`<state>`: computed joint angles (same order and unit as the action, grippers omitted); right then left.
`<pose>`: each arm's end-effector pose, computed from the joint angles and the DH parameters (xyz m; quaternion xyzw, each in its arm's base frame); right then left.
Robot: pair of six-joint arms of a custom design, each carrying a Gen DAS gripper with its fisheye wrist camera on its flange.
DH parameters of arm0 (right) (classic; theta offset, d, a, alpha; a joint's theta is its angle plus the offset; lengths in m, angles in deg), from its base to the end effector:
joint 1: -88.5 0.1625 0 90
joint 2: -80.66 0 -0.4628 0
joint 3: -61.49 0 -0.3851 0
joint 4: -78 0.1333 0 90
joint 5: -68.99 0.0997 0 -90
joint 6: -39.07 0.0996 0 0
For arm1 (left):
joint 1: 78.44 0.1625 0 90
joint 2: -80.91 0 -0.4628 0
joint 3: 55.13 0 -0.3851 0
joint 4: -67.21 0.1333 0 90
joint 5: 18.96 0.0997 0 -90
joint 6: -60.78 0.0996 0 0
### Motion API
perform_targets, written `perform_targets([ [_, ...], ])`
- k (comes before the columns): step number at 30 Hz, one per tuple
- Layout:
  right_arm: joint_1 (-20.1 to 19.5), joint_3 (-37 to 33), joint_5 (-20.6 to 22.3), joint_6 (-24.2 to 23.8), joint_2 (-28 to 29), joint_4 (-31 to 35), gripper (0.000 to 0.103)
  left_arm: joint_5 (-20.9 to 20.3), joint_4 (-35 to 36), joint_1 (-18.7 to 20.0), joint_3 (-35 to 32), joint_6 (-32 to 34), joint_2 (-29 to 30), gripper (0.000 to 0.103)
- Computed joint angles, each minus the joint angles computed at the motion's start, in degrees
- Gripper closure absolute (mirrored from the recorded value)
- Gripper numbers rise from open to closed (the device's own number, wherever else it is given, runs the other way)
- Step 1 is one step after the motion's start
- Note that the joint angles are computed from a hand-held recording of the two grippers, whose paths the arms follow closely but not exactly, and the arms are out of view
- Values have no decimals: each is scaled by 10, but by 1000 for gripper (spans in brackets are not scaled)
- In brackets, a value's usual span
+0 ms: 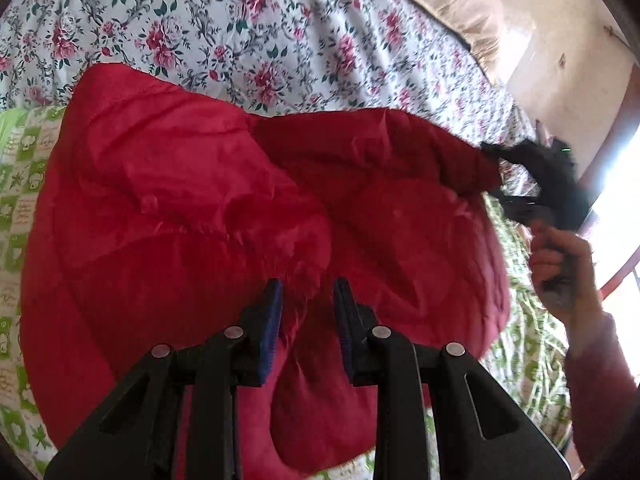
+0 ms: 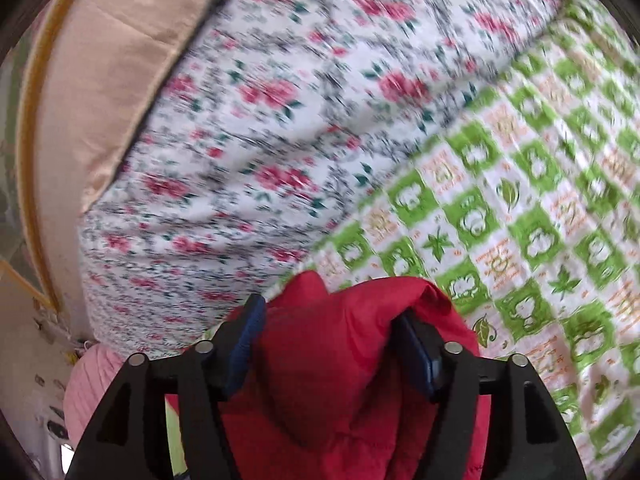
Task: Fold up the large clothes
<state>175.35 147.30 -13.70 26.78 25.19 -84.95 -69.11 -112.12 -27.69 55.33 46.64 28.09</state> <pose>0.1054 -0.7419 0.3440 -0.0972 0.9250 -0.3673 0.0101 -0.2338 -0.5977 0.1932 0.1058 0.9030 -0.3766 0.1776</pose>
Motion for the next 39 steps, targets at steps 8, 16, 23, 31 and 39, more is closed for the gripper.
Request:
perform_targets([
  [8, 23, 97, -22, -163, -42, -48, 33, 23, 7, -1, -15, 9, 11, 80],
  [16, 80, 96, -200, -362, 40, -76, 38, 111, 64, 16, -67, 11, 32, 81],
  [23, 66, -15, -233, -284, 106, -55, 36, 114, 100, 72, -116, -33, 31, 83],
  [31, 51, -108, -220, -181, 139, 34, 35, 92, 124, 105, -148, -58, 34, 86],
  [39, 41, -71, -175, -157, 105, 9, 35, 67, 72, 104, -99, -48, -2, 85],
])
